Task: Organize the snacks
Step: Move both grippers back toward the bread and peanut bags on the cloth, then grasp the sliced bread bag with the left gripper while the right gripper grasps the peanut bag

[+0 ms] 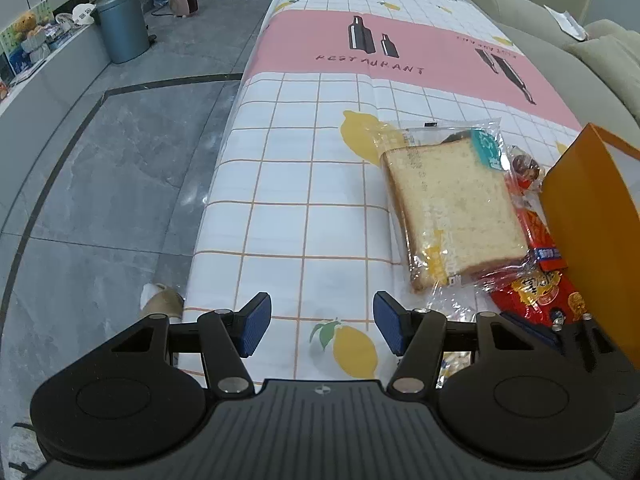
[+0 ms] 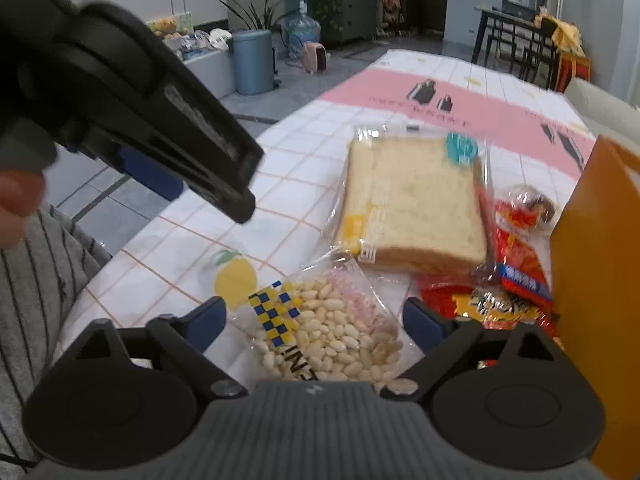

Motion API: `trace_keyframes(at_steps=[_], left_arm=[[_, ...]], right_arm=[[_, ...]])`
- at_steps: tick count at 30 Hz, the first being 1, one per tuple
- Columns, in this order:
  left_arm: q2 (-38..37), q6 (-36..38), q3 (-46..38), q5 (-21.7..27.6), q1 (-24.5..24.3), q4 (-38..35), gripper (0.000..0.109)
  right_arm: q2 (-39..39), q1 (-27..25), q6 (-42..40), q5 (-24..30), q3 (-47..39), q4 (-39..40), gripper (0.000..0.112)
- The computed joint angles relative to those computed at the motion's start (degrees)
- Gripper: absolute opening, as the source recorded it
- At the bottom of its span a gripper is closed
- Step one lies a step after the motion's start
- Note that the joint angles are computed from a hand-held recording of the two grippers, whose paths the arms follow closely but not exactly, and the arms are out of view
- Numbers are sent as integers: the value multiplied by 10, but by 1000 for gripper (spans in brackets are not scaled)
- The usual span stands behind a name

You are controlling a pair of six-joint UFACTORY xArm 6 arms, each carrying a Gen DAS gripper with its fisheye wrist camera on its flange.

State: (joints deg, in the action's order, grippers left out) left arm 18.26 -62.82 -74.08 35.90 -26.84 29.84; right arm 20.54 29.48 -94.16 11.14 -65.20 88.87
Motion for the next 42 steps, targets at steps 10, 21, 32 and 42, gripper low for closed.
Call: trace_keyframes(at_steps=[10,21,32,42], left_arm=[[14,0,-14,-7,-8,2,69],[22,-32,-26,20,-21,45,69],[10,-24,-30,-4,-14,77,69],[130,120,-184,1,0,-166,70]], right_arm=[[-6,-14,-28,27,6,29,84],[-22,-12,42,23,44,-86,93],[-20,-17,17,23,44,-51,83],[-26,-22,-1,32,51,-44,84]])
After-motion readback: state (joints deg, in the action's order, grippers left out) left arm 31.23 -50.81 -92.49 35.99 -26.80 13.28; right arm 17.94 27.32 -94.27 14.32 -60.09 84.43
